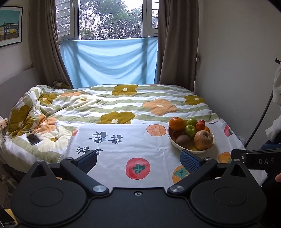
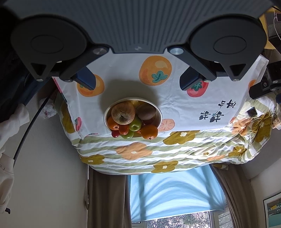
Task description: Organize fruits
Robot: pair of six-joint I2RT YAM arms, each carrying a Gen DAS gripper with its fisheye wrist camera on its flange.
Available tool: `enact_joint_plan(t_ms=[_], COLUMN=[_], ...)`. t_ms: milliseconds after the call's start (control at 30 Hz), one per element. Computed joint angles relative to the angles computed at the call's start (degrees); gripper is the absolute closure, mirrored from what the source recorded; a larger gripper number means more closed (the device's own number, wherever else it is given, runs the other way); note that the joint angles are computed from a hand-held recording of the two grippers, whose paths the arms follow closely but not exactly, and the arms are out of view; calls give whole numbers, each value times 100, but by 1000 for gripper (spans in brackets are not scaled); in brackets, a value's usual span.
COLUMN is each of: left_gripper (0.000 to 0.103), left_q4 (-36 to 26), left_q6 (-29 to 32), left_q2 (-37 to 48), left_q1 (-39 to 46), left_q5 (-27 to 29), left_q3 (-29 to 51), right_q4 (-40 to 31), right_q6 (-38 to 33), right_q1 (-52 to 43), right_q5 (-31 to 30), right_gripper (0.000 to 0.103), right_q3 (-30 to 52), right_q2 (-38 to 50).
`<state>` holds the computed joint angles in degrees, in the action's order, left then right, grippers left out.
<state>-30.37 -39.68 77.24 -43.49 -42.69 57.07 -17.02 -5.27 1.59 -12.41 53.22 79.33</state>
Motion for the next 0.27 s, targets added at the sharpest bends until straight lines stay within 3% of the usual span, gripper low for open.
enact_joint_plan(t_ms=[267], left_gripper=[0], left_q4=[-253], left_q6=[-153], left_q2=[475], left_q1=[56], left_q5=[-116], left_q3=[311], right_q4=[-2], right_q6=[-3], right_q1=[-54], right_q5=[-90], right_gripper=[0], right_q3=[130], right_q2=[283])
